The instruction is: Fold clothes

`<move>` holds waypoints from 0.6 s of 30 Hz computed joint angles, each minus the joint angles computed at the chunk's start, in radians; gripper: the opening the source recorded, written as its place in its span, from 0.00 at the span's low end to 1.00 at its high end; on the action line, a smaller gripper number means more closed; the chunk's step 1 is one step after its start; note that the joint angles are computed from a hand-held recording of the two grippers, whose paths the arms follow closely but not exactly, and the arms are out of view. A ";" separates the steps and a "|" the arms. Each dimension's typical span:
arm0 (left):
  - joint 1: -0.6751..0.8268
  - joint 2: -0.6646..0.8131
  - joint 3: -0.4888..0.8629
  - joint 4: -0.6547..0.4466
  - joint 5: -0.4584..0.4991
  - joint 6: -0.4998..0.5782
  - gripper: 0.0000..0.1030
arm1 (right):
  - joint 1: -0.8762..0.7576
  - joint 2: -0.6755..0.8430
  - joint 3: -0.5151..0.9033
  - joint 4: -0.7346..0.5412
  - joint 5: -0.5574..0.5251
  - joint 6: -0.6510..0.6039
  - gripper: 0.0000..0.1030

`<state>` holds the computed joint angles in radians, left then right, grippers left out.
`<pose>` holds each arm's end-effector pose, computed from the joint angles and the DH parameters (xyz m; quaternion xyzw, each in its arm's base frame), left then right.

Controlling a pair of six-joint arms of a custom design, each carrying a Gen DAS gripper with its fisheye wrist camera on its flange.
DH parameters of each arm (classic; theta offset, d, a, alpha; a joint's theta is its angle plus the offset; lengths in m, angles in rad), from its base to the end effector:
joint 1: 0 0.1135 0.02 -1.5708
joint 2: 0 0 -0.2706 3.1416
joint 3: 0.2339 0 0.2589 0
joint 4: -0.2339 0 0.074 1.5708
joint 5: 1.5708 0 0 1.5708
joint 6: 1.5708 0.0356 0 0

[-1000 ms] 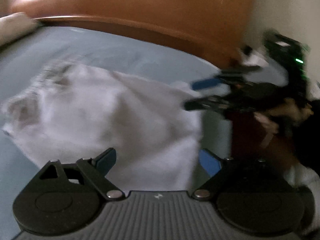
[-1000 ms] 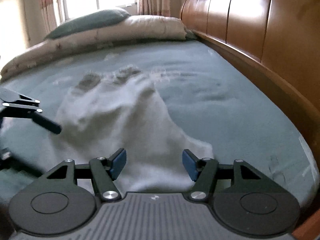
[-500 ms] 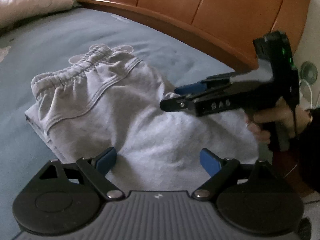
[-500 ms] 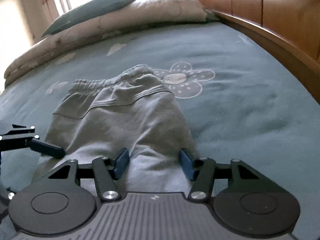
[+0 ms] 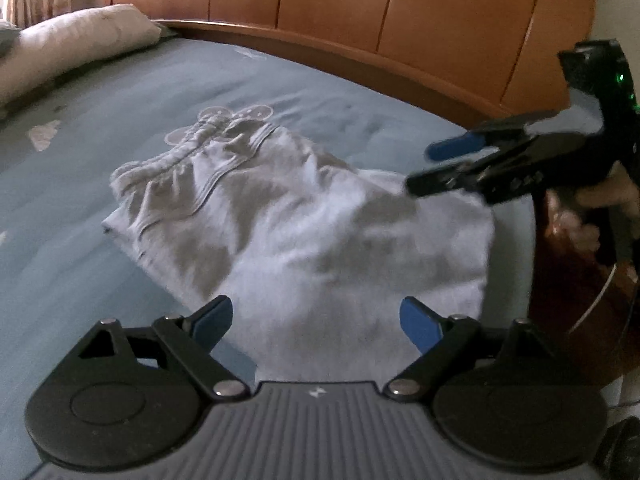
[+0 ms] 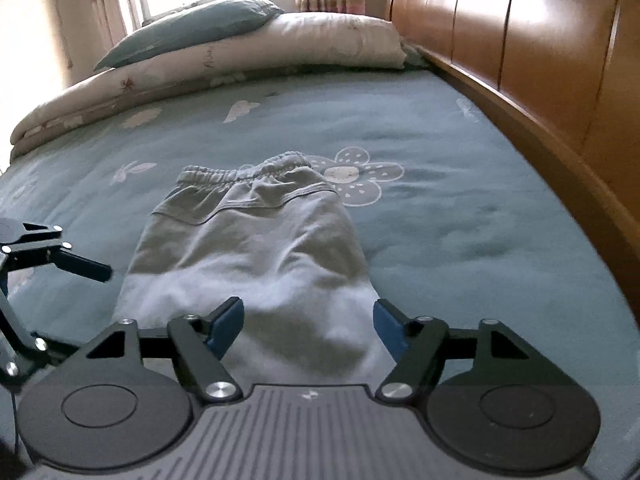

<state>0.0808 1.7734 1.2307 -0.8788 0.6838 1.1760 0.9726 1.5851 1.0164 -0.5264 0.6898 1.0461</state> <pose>0.3369 0.0047 0.1994 0.5105 0.7891 -0.2292 0.2534 0.1960 0.2474 0.2088 0.1132 0.9111 0.0128 0.3962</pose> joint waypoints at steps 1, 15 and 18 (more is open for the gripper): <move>0.021 -0.020 -0.020 0.001 -0.009 0.016 0.88 | 0.026 -0.013 0.008 -0.042 0.016 0.032 0.79; 0.289 -0.111 -0.110 -0.179 0.005 0.272 0.89 | 0.144 0.030 0.404 -0.315 0.156 0.120 1.00; 0.321 -0.087 -0.105 -0.197 0.022 0.292 0.89 | 0.089 0.134 0.516 -0.282 0.090 0.011 1.00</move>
